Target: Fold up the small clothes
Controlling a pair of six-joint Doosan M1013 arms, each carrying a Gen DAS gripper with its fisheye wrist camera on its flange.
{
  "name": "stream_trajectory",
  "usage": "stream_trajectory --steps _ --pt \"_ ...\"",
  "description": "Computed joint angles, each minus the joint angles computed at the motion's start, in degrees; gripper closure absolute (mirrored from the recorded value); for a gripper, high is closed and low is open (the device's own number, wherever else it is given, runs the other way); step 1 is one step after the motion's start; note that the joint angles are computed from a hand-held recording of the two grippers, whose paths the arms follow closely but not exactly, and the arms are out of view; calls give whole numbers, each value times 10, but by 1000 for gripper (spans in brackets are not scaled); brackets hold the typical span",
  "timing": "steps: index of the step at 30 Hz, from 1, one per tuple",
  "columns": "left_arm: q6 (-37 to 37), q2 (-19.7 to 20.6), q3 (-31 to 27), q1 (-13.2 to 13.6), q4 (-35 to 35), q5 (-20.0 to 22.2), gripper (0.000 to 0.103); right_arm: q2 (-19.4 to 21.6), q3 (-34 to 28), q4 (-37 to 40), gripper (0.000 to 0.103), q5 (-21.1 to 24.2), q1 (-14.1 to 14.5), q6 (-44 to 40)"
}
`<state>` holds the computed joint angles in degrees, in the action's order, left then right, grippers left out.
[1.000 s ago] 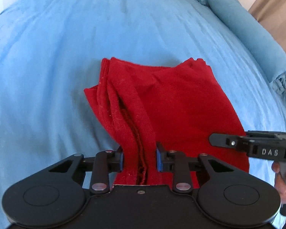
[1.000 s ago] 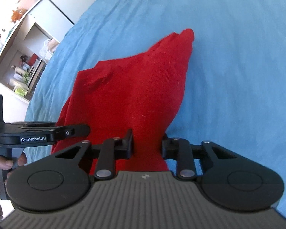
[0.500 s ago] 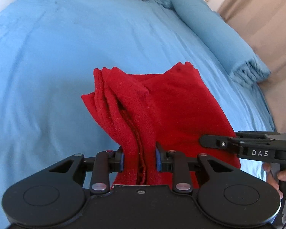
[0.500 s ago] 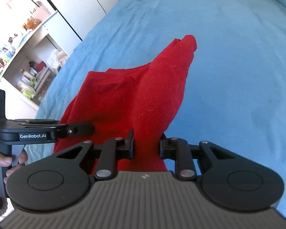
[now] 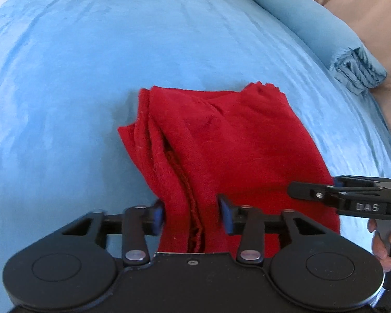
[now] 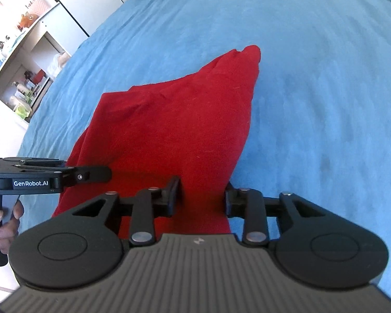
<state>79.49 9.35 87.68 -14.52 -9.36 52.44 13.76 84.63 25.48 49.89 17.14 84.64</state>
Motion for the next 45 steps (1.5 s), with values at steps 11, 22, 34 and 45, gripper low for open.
stream_trajectory --steps 11,22,34,45 --pt "-91 -40 46 -3 113 -21 14 -28 13 -101 6 -14 9 46" --pt "-121 -66 132 -10 168 -175 3 -43 79 -116 0 -125 15 17" --pt "-298 -148 114 -56 307 -153 0 -109 92 -234 0 -180 41 179" --pt "-494 -244 77 -239 515 81 0 -242 77 -422 0 -90 117 316"
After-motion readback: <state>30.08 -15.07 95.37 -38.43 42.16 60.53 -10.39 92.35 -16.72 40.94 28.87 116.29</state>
